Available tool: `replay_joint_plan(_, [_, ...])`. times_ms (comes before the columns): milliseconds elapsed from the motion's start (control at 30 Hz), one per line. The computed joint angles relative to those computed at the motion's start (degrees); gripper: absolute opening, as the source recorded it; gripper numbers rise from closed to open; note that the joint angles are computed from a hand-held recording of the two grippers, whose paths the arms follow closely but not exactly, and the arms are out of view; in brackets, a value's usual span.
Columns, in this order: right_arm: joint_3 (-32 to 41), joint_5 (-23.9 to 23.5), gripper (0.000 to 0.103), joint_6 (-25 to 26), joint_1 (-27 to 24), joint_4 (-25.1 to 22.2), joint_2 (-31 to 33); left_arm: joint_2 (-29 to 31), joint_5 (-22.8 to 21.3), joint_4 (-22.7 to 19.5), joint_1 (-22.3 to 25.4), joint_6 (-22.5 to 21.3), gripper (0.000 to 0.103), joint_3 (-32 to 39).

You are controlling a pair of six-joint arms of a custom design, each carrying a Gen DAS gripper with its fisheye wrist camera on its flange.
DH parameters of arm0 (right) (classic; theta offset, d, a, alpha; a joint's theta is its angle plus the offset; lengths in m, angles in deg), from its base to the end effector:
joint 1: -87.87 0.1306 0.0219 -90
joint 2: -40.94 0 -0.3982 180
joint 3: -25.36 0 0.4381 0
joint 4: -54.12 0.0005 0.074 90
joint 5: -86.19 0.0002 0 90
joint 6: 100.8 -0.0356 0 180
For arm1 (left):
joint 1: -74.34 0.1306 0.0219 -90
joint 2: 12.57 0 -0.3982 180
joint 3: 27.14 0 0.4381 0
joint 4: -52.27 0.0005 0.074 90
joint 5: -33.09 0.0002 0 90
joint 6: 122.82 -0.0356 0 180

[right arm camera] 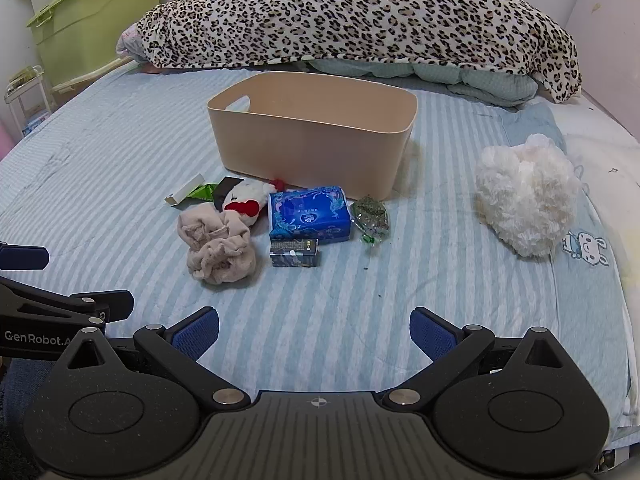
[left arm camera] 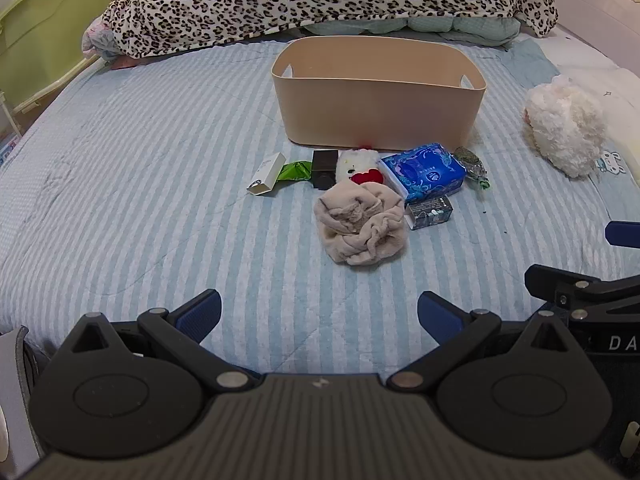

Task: Organize objects
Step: 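Move both tools toward the pile of items in front of the basket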

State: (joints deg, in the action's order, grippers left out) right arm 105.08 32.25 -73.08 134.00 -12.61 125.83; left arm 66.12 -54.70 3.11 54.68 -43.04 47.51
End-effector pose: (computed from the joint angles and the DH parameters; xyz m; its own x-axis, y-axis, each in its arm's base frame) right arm 0.3304 0.3128 0.3900 -0.7101 0.2939 -0.6398 0.3710 0.9285 0.0148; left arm 0.4196 -0.1519 0.4023 -0.6786 0.4307 -0.5950 0.4861 0.8706 0.0759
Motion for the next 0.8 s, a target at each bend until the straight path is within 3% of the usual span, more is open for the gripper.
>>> replay_joint_plan(800, [-0.39, -0.17, 0.103, -0.14, -0.04, 0.2, -0.22, 0.12, 0.47, -0.23, 0.01, -0.68, 0.103, 0.39])
